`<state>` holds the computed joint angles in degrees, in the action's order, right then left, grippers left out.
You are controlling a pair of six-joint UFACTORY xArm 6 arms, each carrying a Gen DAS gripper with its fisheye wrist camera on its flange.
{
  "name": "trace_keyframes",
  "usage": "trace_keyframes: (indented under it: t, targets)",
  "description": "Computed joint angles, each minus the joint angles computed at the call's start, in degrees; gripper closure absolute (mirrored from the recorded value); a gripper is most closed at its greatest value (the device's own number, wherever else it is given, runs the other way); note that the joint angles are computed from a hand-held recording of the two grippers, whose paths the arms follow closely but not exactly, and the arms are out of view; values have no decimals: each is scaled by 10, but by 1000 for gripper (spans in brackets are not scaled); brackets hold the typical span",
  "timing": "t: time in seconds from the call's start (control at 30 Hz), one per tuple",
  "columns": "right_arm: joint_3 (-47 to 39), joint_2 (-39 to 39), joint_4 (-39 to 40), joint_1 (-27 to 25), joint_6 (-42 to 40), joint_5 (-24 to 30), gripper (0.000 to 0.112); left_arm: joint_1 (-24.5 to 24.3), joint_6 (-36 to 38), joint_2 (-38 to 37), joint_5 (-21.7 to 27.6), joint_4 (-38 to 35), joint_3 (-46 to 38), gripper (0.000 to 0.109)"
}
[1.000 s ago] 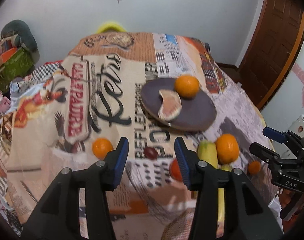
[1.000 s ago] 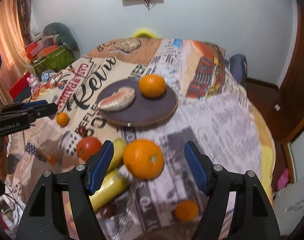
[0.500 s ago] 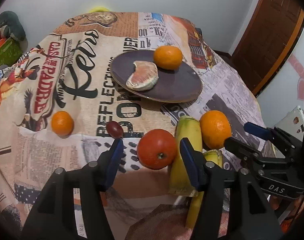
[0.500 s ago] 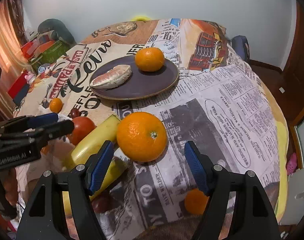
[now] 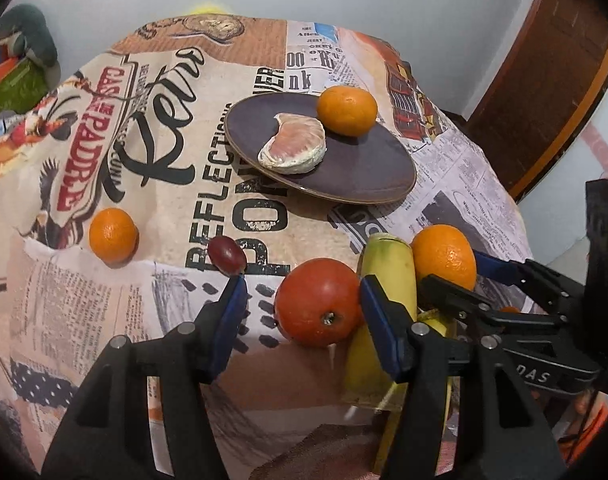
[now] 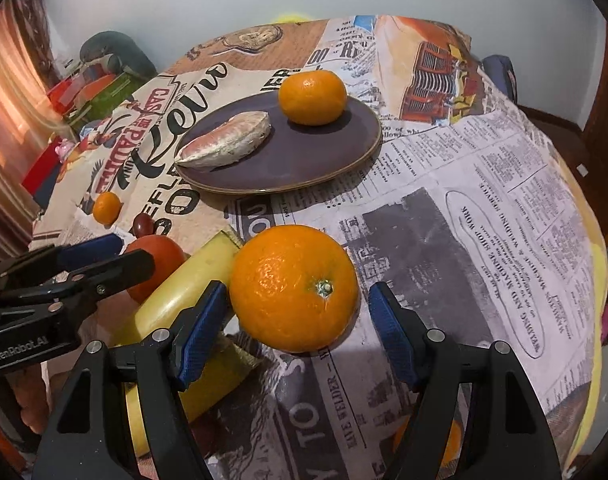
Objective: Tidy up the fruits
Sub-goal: 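Grasp the red tomato with the left tool while the right tool grasps another orange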
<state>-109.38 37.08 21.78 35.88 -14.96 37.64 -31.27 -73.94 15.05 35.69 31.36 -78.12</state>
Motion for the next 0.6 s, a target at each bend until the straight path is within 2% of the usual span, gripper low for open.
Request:
trace_keyframes:
  t: [0.13,0.2,0.3,0.4,0.6]
  targets:
    - [-4,4,11,-1,-14,0,44,1,-2,2,-10,-9,1,51]
    - [-8,6,27,-2,-29,6,50,1,23,8,-17,-34,-3,55]
    - [4,-1,13,2,-24,-9,50,1,24,14,-12,-27,-11,56]
    - [8,-4,8,2,-18,-14,51,7,32,15,-34,-45,-4,60]
    - [24,-17,5,0,-14,-21,51,5,56,18,-26,-51,-12,63]
